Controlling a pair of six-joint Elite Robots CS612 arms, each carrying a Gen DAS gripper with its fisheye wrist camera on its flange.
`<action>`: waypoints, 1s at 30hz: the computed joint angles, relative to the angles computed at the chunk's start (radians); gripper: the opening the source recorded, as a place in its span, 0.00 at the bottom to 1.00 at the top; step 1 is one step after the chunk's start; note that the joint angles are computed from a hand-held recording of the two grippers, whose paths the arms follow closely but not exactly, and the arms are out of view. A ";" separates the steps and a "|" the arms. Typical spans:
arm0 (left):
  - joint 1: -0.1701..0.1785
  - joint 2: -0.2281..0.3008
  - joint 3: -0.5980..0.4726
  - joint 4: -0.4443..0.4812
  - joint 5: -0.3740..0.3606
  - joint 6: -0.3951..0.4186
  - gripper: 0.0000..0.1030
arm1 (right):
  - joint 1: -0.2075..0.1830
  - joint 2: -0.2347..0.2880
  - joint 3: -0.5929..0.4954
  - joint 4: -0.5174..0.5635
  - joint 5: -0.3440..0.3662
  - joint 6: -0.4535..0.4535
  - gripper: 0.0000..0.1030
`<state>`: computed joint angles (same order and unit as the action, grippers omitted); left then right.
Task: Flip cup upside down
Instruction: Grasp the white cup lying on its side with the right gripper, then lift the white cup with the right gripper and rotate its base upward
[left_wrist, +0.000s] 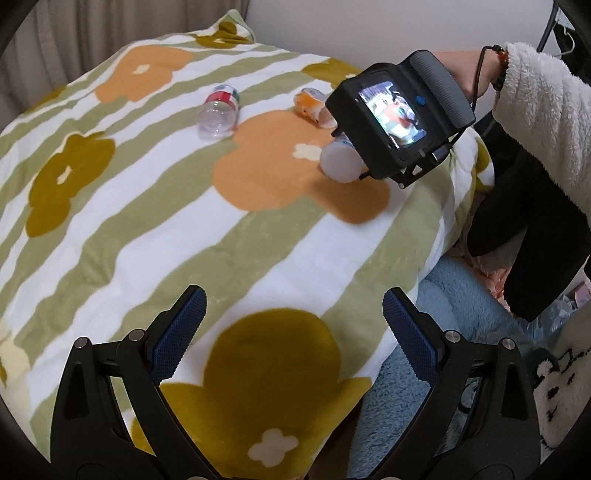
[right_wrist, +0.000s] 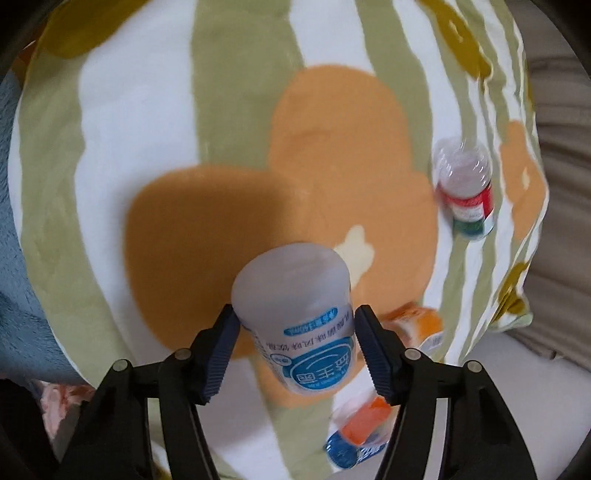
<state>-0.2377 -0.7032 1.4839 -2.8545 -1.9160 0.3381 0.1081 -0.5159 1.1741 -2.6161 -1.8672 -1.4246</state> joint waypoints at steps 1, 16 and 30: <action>0.002 0.002 -0.003 -0.005 -0.010 0.001 0.93 | 0.001 0.002 -0.037 0.092 0.002 0.103 0.58; -0.004 0.017 -0.026 -0.062 -0.108 -0.033 0.93 | -0.099 0.200 -0.596 0.919 0.414 1.200 0.58; 0.000 0.008 -0.010 -0.078 -0.119 -0.073 0.93 | -0.062 0.259 -0.685 0.921 0.304 1.186 0.60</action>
